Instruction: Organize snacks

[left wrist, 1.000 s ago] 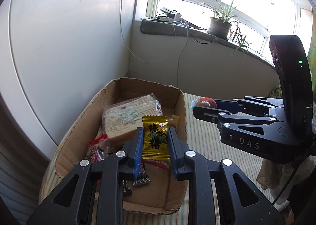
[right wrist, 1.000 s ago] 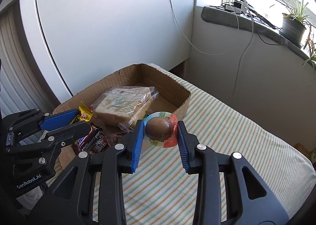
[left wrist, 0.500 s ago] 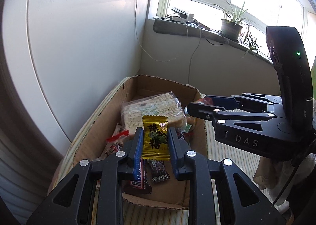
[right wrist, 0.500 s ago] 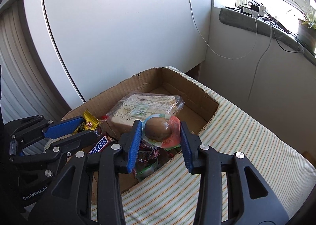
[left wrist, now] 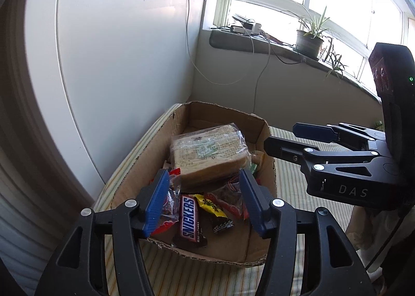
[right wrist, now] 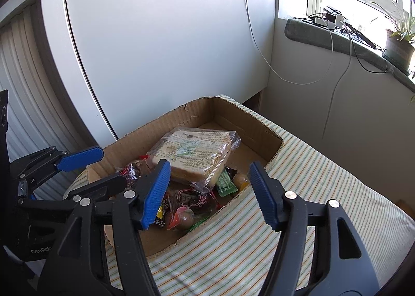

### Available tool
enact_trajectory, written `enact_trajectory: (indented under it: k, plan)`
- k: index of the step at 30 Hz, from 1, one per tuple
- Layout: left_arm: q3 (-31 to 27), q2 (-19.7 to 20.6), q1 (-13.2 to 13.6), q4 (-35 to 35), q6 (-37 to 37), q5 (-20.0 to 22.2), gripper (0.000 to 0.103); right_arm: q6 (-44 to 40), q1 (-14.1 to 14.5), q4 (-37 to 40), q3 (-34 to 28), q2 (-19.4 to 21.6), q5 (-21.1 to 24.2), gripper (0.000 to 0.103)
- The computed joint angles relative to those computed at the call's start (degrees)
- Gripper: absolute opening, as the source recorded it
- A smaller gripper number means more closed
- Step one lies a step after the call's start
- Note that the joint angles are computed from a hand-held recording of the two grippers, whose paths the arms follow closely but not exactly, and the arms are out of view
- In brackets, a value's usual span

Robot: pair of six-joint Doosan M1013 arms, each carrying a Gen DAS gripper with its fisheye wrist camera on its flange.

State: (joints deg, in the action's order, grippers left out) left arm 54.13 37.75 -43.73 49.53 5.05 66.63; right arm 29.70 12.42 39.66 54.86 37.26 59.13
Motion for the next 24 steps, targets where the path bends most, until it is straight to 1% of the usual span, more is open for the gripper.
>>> enact_trajectory:
  k: [1, 2, 3, 6, 7, 8, 9, 10, 11, 14, 15, 16, 18, 20, 24]
  plan:
    - [0.0, 0.0, -0.1, 0.2, -0.1, 0.3, 0.056, -0.4, -0.2, 0.5, 0.5, -0.3, -0.2, 0.066]
    - [-0.1, 0.0, -0.3, 0.5, -0.1, 0.7, 0.059, -0.7, -0.5, 1.0, 1.1, -0.7, -0.4, 0.066]
    - [-0.1, 0.0, -0.5, 0.8, -0.2, 1.1, 0.063, -1.1, -0.7, 1.3, 1.7, -1.1, -0.8, 0.066]
    - [-0.2, -0.1, -1.2, 1.8, -0.6, 2.6, 0.067, -2.6, -1.3, 2.3, 4.0, -2.6, -2.7, 0.067]
    - [-0.2, -0.1, -1.5, 2.2, -0.9, 3.1, 0.068, -3.2, -1.4, 2.5, 4.8, -3.2, -3.4, 0.07]
    - [-0.1, -0.2, -1.7, 2.6, -1.3, 3.6, 0.071, -4.1, -1.7, 3.0, 5.7, -3.8, -4.1, 0.072]
    - [0.0, -0.3, -2.0, 3.1, -1.8, 4.0, 0.074, -5.1, -1.8, 3.7, 6.7, -4.5, -4.9, 0.083]
    - [0.0, -0.3, -2.2, 3.5, -2.1, 4.5, 0.076, -6.4, -2.1, 4.7, 8.0, -5.2, -5.9, 0.092]
    - [-0.2, -0.3, -2.5, 4.0, -2.2, 5.4, 0.077, -7.8, -2.4, 5.9, 9.2, -5.9, -6.8, 0.094]
    - [-1.1, 0.2, -3.3, 5.0, -1.9, 8.1, 0.081, -9.6, -2.8, 7.0, 11.9, -7.6, -9.1, 0.094]
    - [-1.3, 0.3, -3.5, 5.4, -2.1, 8.8, 0.081, -9.8, -2.9, 7.1, 12.7, -8.0, -9.9, 0.095]
    - [-1.5, 0.4, -3.7, 5.7, -2.2, 9.4, 0.081, -10.1, -3.0, 7.2, 13.4, -8.4, -10.7, 0.1]
    - [-2.1, 0.7, -4.0, 6.2, -2.2, 10.5, 0.081, -11.2, -3.3, 8.2, 15.0, -9.3, -12.1, 0.102]
    - [-2.6, 0.9, -4.2, 6.6, -2.0, 11.3, 0.081, -11.5, -3.6, 8.4, 15.9, -9.8, -12.8, 0.102]
    - [-2.7, 1.0, -4.5, 6.6, -2.7, 11.5, 0.081, -10.4, -4.4, 9.0, 16.7, -10.2, -13.3, 0.102]
